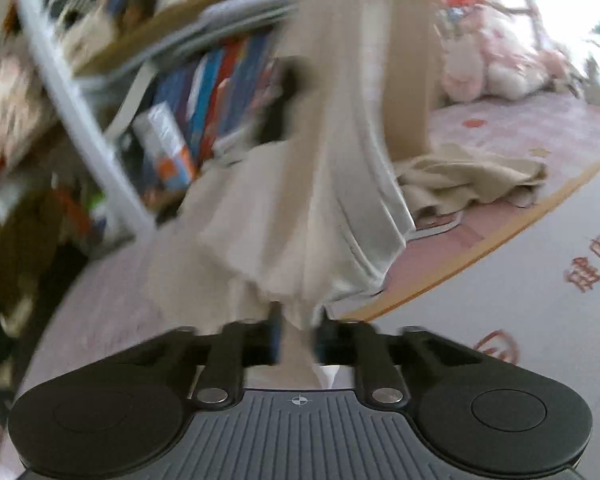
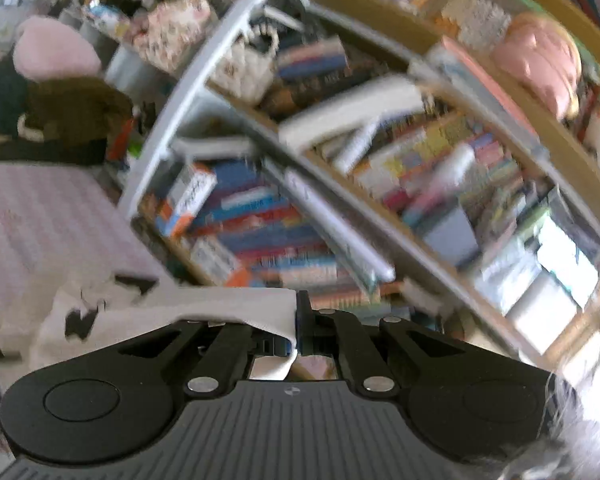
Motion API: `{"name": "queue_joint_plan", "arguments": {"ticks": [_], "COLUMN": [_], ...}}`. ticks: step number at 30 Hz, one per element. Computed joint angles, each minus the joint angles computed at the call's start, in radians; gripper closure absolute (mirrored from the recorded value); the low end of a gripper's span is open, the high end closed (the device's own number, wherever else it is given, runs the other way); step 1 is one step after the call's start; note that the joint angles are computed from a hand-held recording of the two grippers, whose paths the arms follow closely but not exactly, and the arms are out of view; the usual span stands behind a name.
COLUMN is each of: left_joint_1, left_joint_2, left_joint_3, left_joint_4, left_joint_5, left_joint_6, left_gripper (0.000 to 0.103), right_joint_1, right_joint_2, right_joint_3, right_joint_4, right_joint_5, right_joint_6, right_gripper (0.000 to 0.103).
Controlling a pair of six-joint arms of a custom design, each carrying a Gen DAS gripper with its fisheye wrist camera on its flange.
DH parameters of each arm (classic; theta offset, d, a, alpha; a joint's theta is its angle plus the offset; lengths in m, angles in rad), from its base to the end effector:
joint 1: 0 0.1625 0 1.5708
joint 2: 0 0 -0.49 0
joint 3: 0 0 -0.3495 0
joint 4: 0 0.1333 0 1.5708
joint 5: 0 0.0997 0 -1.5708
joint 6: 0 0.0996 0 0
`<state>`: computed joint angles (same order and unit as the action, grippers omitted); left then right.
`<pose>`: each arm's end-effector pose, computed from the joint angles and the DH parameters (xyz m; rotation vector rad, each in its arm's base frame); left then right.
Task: Fold clothes
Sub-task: 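Lift the T-shirt with both grippers and shake it out in the air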
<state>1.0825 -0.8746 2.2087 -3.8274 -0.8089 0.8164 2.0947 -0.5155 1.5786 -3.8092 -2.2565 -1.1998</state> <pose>-0.0626 -0.5486 0.2347 0.9458 1.9289 -0.8953 0.4139 -0.5760 0.1609 1.1779 -1.6209 0.9944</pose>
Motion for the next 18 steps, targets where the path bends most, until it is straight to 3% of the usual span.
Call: {"name": "queue_joint_plan", "arguments": {"ticks": [5,7,9,13,18], "left_joint_1": [0.027,0.014,-0.028,-0.099,-0.146], "left_joint_2": [-0.177,-0.249,-0.292,-0.327,-0.337], "left_joint_3": [-0.081,-0.102,-0.114,-0.179,-0.271], "left_joint_4": [0.128,0.134,0.054,-0.107,-0.282], "left_joint_5": [-0.083,-0.152,-0.212,-0.388,-0.65], "left_joint_6": [-0.231,-0.268,-0.193,-0.035,-0.015], "left_gripper": [0.102,0.101,0.101,0.101,0.101], "right_joint_1": [-0.016,-0.005,0.02,0.105,0.185], "right_joint_2": [-0.06,-0.061,-0.046,-0.047,-0.064], "right_joint_3": [0.174,0.226,0.25,0.155,0.032], "right_joint_4": [0.065,-0.034,-0.203,-0.455,-0.661], "right_joint_5": [-0.106,-0.098,-0.07,0.055,0.332], "right_joint_6": [0.122,0.092,0.008,-0.132,-0.317], "right_gripper": [0.101,0.101,0.101,0.101,0.101]}}
